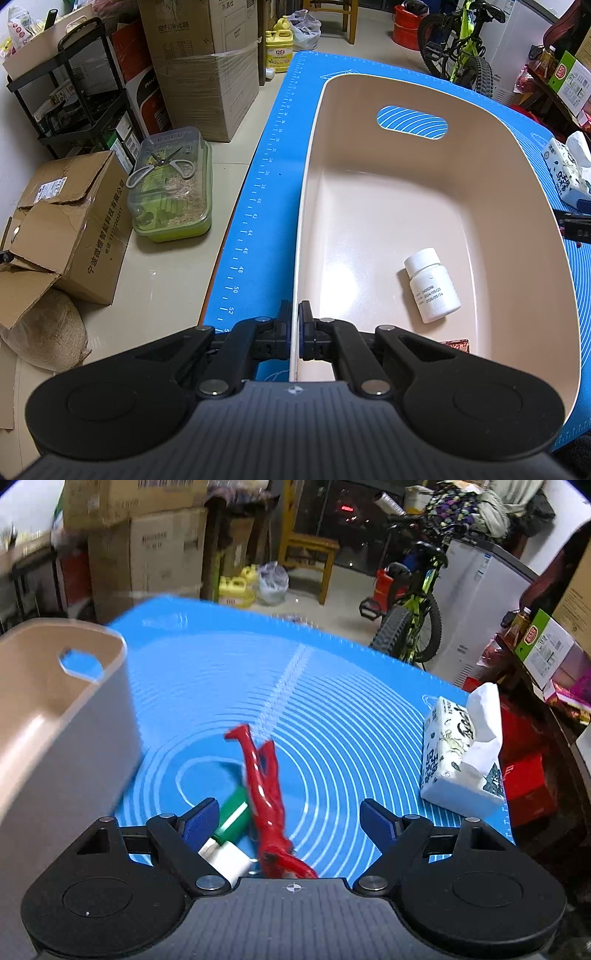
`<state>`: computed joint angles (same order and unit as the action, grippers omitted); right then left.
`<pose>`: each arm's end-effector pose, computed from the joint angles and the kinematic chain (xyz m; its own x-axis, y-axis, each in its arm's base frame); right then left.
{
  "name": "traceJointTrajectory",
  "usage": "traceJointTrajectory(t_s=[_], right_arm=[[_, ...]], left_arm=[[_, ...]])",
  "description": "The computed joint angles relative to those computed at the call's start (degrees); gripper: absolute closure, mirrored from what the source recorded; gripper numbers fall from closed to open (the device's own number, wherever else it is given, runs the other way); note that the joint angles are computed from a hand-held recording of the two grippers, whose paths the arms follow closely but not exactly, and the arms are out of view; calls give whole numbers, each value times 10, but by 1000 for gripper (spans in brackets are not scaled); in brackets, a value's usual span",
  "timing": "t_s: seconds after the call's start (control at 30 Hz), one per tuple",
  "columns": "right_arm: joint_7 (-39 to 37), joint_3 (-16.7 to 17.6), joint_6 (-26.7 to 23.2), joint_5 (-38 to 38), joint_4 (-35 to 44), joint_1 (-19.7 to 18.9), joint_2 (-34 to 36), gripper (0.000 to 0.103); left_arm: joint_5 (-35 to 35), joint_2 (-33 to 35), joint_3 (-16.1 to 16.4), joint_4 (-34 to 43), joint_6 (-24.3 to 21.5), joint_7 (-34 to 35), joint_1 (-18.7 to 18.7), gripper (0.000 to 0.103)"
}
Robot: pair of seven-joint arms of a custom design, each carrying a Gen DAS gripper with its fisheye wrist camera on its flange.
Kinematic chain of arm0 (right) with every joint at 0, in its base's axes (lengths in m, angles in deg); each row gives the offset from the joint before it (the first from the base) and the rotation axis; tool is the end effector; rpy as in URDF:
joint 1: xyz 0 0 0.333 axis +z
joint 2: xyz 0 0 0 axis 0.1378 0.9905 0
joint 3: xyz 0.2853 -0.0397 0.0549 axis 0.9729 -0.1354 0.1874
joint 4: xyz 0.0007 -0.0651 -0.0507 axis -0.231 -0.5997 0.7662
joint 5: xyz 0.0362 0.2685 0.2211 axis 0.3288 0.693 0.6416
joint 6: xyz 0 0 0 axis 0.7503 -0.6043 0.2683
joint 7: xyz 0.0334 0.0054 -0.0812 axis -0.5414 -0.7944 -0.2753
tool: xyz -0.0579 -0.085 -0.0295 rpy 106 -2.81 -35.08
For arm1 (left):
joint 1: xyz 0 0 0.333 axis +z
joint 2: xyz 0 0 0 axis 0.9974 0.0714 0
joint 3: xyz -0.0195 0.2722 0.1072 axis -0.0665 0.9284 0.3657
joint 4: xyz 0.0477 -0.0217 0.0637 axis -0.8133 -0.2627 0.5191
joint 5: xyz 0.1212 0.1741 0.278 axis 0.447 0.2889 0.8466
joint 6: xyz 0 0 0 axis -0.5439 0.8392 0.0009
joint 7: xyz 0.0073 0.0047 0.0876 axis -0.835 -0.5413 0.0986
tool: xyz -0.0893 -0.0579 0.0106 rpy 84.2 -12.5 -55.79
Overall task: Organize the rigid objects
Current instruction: 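Grasp the red toy figure by its body with the right gripper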
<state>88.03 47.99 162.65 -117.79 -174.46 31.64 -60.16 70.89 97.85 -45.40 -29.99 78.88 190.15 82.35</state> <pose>0.5768 0.2118 0.3827 -0.3815 -0.9079 0.1734 -0.7481 0.1931 -0.6349 0.6654 -0.1518 0.4217 -0.5171 -0.8559 0.0108 -0.7546 0.4499 -0.4777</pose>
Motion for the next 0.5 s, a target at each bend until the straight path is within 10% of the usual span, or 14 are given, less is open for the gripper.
traceJointTrajectory(t_s=[0.33,0.5], right_arm=[[-76,-8,7,60,32,-13,52,40],[-80,-15,37,86,24,-15,56,68]], left_arm=[[2,-1,0,-3,2,0,-1,98],[5,-1,1,-3,3,-3,-2,97]])
